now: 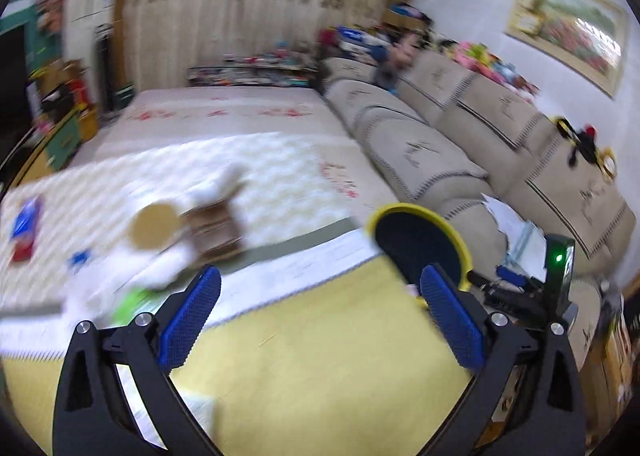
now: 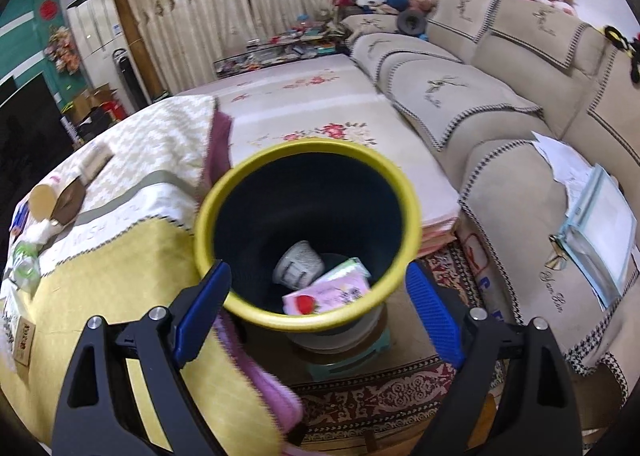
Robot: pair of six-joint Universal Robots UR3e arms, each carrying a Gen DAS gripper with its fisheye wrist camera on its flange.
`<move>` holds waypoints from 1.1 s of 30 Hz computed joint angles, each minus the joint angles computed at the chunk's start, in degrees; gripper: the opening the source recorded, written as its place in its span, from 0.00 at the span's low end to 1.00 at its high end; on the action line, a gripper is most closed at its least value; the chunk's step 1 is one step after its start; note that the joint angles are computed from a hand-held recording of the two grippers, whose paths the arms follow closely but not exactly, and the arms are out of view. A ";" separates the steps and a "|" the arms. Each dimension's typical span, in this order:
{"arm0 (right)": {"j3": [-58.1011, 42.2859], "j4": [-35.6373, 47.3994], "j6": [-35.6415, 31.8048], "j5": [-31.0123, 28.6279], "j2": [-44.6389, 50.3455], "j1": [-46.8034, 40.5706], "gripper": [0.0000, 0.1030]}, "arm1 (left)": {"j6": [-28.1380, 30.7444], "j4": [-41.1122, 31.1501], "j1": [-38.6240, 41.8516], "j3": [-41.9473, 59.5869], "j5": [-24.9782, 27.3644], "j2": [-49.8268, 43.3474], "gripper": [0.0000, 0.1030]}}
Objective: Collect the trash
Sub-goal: 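Move the right gripper back to the table and grasp the green-lidded jar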
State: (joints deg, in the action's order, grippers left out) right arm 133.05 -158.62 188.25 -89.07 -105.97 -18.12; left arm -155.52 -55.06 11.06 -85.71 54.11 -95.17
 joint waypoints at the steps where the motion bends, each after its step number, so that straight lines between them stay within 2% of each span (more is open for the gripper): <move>1: -1.18 -0.18 0.71 -0.72 1.39 1.71 0.82 | 1.20 -0.07 3.25 -3.42 -0.28 2.88 0.96; 5: -7.31 -0.21 3.79 -4.19 7.97 9.91 0.82 | 8.43 -2.22 15.94 -12.44 -2.14 11.53 0.96; 11: -17.87 1.18 6.39 -6.35 17.30 20.41 0.82 | 18.87 -7.11 33.12 -18.56 -4.48 18.42 0.96; 17: -32.33 4.03 7.61 -6.56 28.51 30.63 0.82 | 22.41 -8.37 44.43 -19.30 -5.51 17.36 0.96; 22: -51.96 8.88 5.95 -4.42 41.75 38.82 0.82 | 22.94 -8.28 48.10 -18.10 -5.81 14.21 0.96; 29: -79.68 19.84 2.66 3.10 59.16 42.61 0.76 | 25.30 -11.12 48.53 -18.43 -5.78 14.51 0.96; 33: -85.94 23.74 2.50 4.60 63.60 42.16 0.72 | 23.85 -10.35 46.89 -18.86 -5.13 14.31 0.96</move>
State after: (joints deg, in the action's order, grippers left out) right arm 47.11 -134.88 190.75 -84.47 -42.37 24.04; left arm -131.67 -65.41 57.95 -104.57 48.97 -80.86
